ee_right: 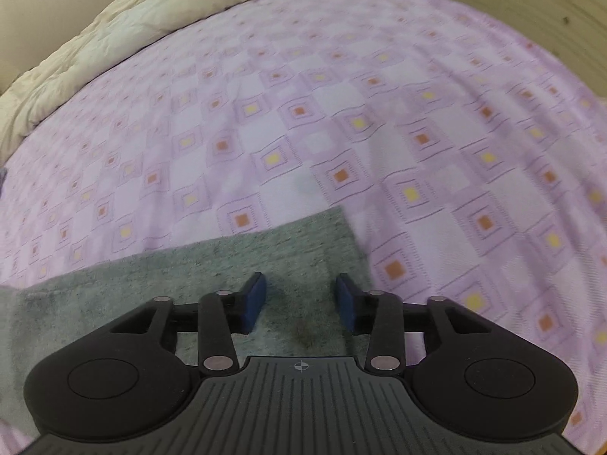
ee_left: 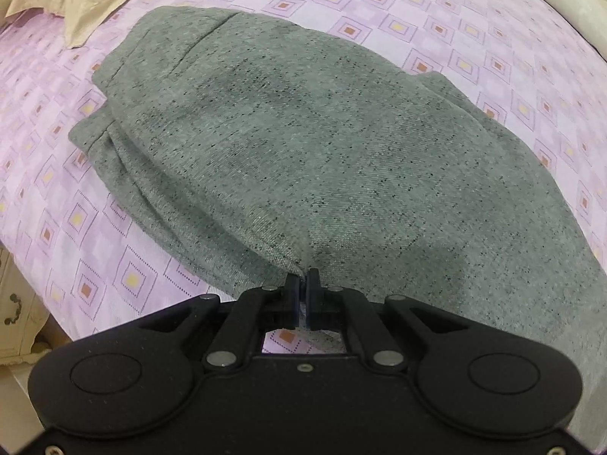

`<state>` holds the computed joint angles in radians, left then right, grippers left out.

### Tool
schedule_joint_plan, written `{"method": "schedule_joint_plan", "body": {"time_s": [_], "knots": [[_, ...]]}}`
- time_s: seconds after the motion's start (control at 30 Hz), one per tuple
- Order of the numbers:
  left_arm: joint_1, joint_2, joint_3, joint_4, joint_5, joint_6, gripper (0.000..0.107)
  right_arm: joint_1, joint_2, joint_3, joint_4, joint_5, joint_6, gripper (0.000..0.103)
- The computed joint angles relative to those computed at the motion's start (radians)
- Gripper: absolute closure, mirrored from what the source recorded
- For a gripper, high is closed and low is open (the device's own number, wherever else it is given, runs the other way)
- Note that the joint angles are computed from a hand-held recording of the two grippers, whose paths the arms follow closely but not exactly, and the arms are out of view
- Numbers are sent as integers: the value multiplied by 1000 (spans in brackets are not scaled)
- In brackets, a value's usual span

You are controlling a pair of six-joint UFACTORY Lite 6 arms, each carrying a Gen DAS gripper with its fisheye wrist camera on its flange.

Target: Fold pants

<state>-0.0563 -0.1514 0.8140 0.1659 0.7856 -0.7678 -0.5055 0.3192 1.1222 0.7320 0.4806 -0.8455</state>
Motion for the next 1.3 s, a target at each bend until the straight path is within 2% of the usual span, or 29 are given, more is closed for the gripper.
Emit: {"method": "schedule_joint_plan", "body": {"time_s": [0.1, 0.2, 0.27, 0.37, 0.5, 0.53, 0.63, 0.67, 0.73, 0.77, 0.8, 0.9, 0.97, 1.07, 1.13, 1.3], "knots": [[-13, -49, -13, 23, 15, -62, 104, 19, -117, -56, 49, 3, -128, 93], [-37, -151, -29, 46, 23, -133, 104, 60, -202, -46, -34, -55, -96, 98], [-60, -179, -43, 45, 29, -167, 103, 77, -167, 9, -146, -90, 36, 98], [-86, -133, -72, 20, 14, -168, 102, 99, -50, 78, -359, -138, 238, 98], [-125, -63, -72, 0, 29, -157, 102, 129, 106, 168, -580, -77, 412, 97], [-113, -59, -76, -32, 32, -132, 102, 139, 100, 155, -596, -103, 427, 96], [-124, -148, -103, -52, 72, -121, 102, 162, 0, 61, -656, -203, 506, 76], [-133, -178, -101, -31, 107, -115, 102, 170, -45, 23, -642, -235, 495, 72], [-150, -239, -94, 8, 171, -93, 101, 195, -118, -17, -491, -253, 347, 72], [-142, -268, -93, 19, 193, -70, 94, 212, -148, -30, -417, -247, 273, 72], [-113, -296, -90, 30, 216, -30, 91, 229, -171, -38, -359, -236, 219, 72], [47, -320, -71, 29, 237, 129, 91, 330, -246, -70, -250, -197, 154, 72], [175, -290, -53, 24, 199, 252, 91, 428, -291, -92, -217, -167, 167, 72], [373, -204, -3, 17, 116, 445, 91, 620, -325, -95, -274, -138, 298, 72], [501, -128, 54, -9, 58, 587, 91, 796, -311, -73, -381, -144, 467, 72], [712, 154, 292, -128, -20, 943, 91, 1230, -73, 173, -655, -139, 924, 72]]}}
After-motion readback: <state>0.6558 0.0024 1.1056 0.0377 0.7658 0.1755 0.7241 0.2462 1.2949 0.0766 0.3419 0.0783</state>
